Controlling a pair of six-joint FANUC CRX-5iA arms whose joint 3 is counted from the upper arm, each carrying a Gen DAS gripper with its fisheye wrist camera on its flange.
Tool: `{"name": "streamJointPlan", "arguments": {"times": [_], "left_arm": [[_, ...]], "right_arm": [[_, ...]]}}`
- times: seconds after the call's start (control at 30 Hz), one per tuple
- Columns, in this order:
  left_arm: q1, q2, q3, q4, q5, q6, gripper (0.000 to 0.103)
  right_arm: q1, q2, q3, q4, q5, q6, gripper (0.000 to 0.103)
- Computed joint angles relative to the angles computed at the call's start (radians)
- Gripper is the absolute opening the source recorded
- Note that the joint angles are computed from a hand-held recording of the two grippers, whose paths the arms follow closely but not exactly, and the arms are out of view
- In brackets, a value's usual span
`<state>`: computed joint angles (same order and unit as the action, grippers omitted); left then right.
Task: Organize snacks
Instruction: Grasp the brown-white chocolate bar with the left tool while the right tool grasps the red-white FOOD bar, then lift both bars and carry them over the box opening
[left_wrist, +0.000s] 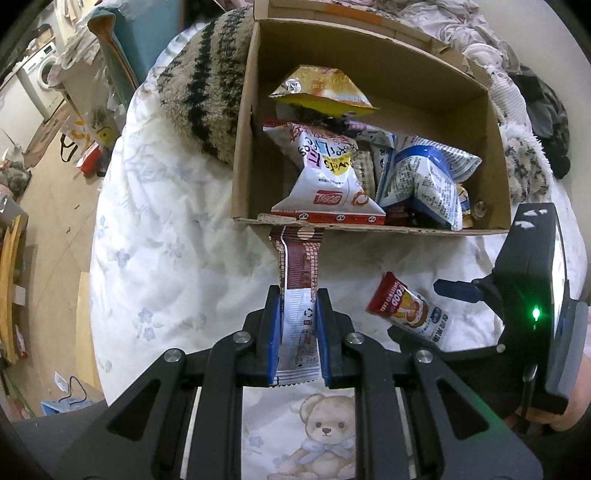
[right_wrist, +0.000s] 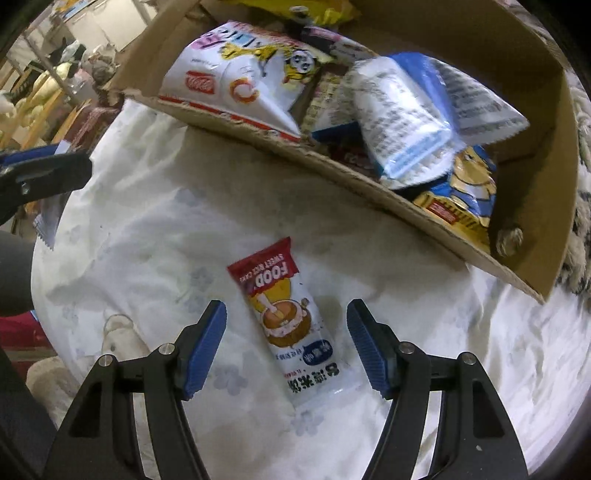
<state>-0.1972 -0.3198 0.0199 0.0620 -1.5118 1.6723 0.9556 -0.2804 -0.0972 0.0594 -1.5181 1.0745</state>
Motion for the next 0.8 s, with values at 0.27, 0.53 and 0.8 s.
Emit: {"name": "streamJointPlan", "arguments": {"times": [0.27,0.53,0.8], "left_arm": [[-0.058,0.018,0.028,-0.080,0.012,0.014,0.015],[-0.054,0.000,0.022,-0.111,0.016,0.030,0.015],[-0.089,-0.020,0.027,-0.175,0.022,0.051,0.015]], "right_arm": [[0.032,0.035,-0.018,0.000,-0.049,-0.034,0.038],[0.080,-0.038,-0.027,-0.001,-0.017,-0.078,0.033],[0.120,-0.145,-0.008,0.002,0.004,-0.140,0.033]]}}
